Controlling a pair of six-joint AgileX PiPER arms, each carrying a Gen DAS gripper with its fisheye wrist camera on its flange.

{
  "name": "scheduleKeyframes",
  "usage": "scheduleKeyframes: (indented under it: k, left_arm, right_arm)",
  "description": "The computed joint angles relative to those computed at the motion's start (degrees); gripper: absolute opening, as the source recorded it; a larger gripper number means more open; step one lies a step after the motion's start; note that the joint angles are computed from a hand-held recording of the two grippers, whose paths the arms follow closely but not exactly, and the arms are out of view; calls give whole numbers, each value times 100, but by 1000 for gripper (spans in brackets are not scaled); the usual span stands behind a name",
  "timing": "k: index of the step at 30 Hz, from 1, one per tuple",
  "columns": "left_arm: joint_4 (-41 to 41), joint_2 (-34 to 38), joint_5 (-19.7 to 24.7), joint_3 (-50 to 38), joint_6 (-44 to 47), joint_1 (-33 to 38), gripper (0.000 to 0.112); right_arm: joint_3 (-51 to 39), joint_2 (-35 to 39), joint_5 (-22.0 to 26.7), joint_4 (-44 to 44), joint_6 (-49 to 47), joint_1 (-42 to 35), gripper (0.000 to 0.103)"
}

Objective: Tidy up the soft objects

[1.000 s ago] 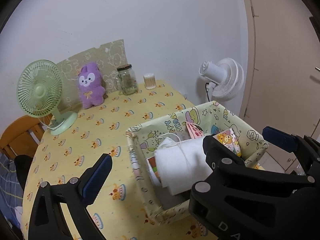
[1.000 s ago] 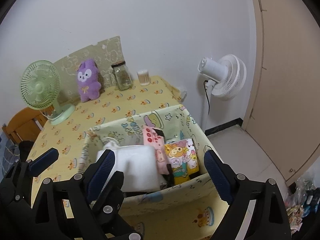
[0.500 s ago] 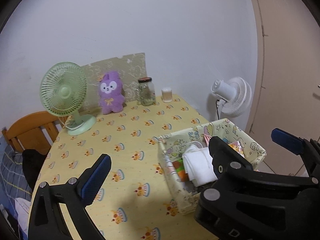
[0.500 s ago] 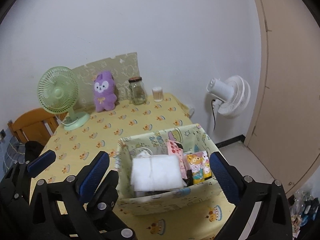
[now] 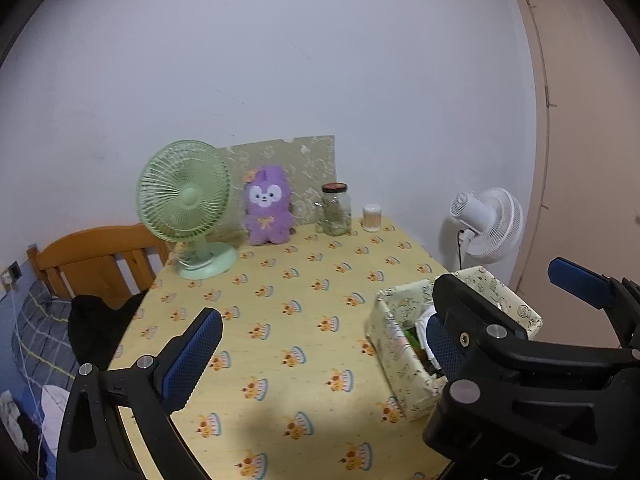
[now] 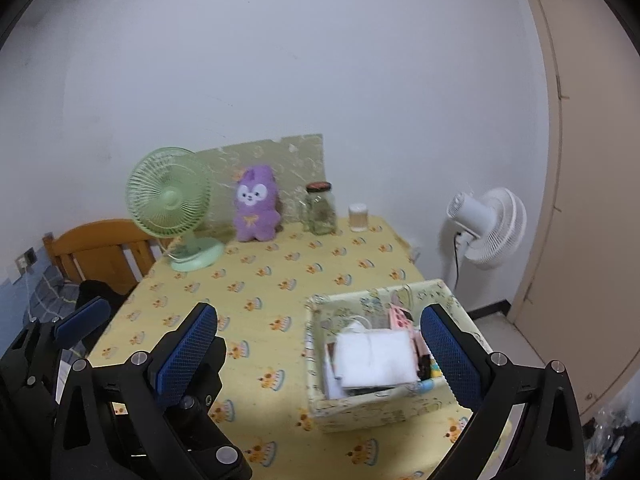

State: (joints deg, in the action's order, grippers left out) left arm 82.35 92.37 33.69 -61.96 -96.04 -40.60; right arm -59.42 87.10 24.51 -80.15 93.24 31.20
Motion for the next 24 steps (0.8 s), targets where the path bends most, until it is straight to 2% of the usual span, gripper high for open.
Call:
scheduleKeyframes:
  k: [12, 24]
  left_arm:
    - [525, -995, 324, 1011, -707, 174, 103]
    - [966, -1461, 208, 1611, -1358, 349, 103]
  right_arm:
    - [90, -153, 733, -669, 813, 940, 103]
    - [174, -196, 1265, -756, 1001, 1468, 103]
